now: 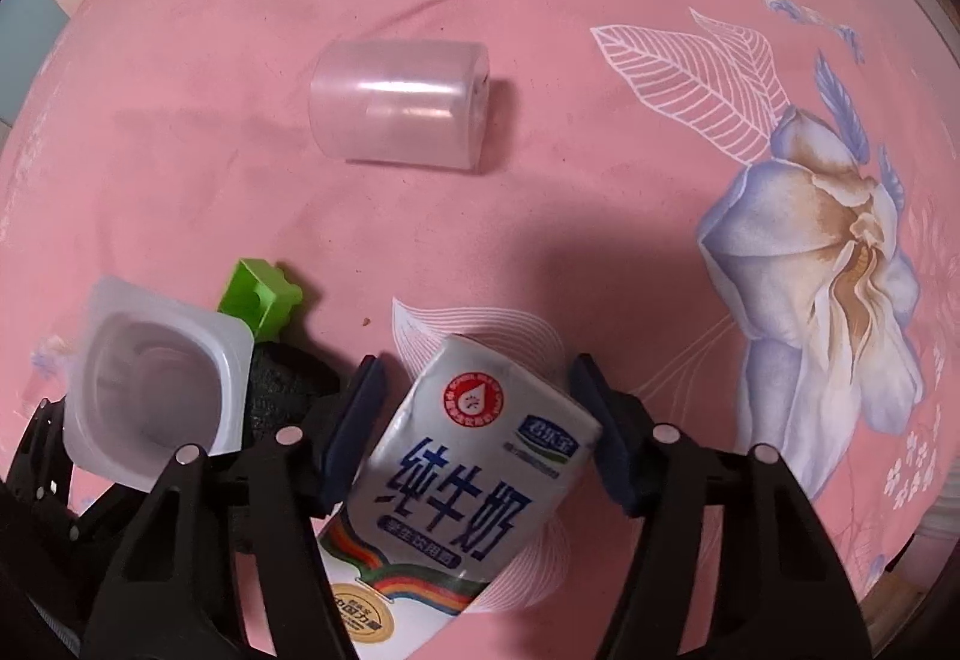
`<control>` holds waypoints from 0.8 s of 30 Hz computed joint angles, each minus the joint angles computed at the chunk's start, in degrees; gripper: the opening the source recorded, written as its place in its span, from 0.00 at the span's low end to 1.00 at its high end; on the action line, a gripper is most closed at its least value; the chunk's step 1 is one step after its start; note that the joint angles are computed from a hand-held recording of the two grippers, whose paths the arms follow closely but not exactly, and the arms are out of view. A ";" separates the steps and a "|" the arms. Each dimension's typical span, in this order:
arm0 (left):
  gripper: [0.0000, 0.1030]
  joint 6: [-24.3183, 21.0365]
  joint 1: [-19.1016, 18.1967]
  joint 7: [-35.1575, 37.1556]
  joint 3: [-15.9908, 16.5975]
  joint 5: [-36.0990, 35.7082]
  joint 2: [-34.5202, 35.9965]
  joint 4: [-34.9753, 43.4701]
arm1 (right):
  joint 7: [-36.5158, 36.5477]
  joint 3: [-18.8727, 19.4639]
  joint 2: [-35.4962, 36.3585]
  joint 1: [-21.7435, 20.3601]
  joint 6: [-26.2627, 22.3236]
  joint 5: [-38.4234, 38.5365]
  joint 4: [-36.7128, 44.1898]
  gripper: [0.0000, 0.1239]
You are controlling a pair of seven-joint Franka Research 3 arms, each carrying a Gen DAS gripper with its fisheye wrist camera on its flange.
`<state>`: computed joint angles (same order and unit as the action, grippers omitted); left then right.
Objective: Collect trash
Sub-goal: 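Grasp the red block with the left tool while the right tool grasps the milk carton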
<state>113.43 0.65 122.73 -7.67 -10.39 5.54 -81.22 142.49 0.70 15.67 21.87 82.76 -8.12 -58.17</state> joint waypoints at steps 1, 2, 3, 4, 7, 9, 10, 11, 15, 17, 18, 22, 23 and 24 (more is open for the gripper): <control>0.36 -0.55 -0.21 -0.52 -0.14 0.31 -0.15 0.03 | -0.81 0.07 0.50 0.08 -0.34 -0.26 0.66 0.52; 0.27 -1.12 -0.27 -0.82 -0.19 0.10 -0.62 -0.33 | -1.42 0.12 0.34 0.17 -0.17 -0.35 0.39 0.51; 0.23 -1.84 -0.39 -1.40 -0.21 0.09 -0.74 -0.24 | -2.34 0.25 -0.08 0.15 0.22 -0.18 -0.22 0.50; 0.22 -1.91 -0.49 -2.03 -0.17 0.33 -1.24 -0.76 | -3.55 0.45 -0.69 0.05 0.76 0.27 -1.13 0.48; 0.22 -1.71 -0.48 -2.43 0.19 -0.31 -3.06 -2.97 | -7.41 1.11 -2.79 -0.16 2.28 1.44 -4.05 0.45; 0.22 -2.61 -0.30 -2.72 0.64 -1.31 -4.11 -3.85 | -10.46 1.66 -4.74 -0.32 3.83 2.12 -6.77 0.43; 0.22 -3.13 -0.25 -3.09 0.86 -1.58 -4.46 -4.02 | -12.12 1.96 -5.51 -0.33 4.17 2.22 -7.78 0.43; 0.22 -3.63 -0.11 -3.63 1.13 -1.87 -5.32 -4.74 | -13.40 2.18 -6.35 -0.40 4.73 2.45 -8.91 0.43; 0.22 -5.54 0.24 -5.20 2.42 -2.33 -9.58 -8.54 | -18.14 3.27 -10.58 -0.69 5.92 3.90 -13.99 0.42; 0.22 -6.46 0.22 -5.87 3.05 -1.89 -11.74 -10.33 | -19.46 3.73 -12.51 -0.89 6.32 4.69 -16.04 0.42; 0.22 -7.24 0.21 -6.25 3.37 -1.56 -12.89 -11.11 | -20.32 3.99 -13.63 -1.00 6.52 5.20 -17.12 0.42; 0.22 -10.07 -0.05 -7.70 4.43 -0.31 -17.16 -13.45 | -21.78 5.51 -17.64 -0.77 6.35 4.93 -19.96 0.42; 0.22 -10.56 -0.21 -7.88 4.65 0.16 -17.63 -13.39 | -22.08 5.81 -18.21 -0.80 6.23 4.87 -20.07 0.42; 0.22 -11.21 -0.35 -8.07 4.86 0.54 -18.74 -13.79 | -22.46 6.17 -18.99 -0.75 6.09 4.75 -20.11 0.41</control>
<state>102.22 0.30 114.65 -2.81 -9.85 -13.20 -95.01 120.03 6.86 -3.33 21.12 88.85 -3.37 -78.28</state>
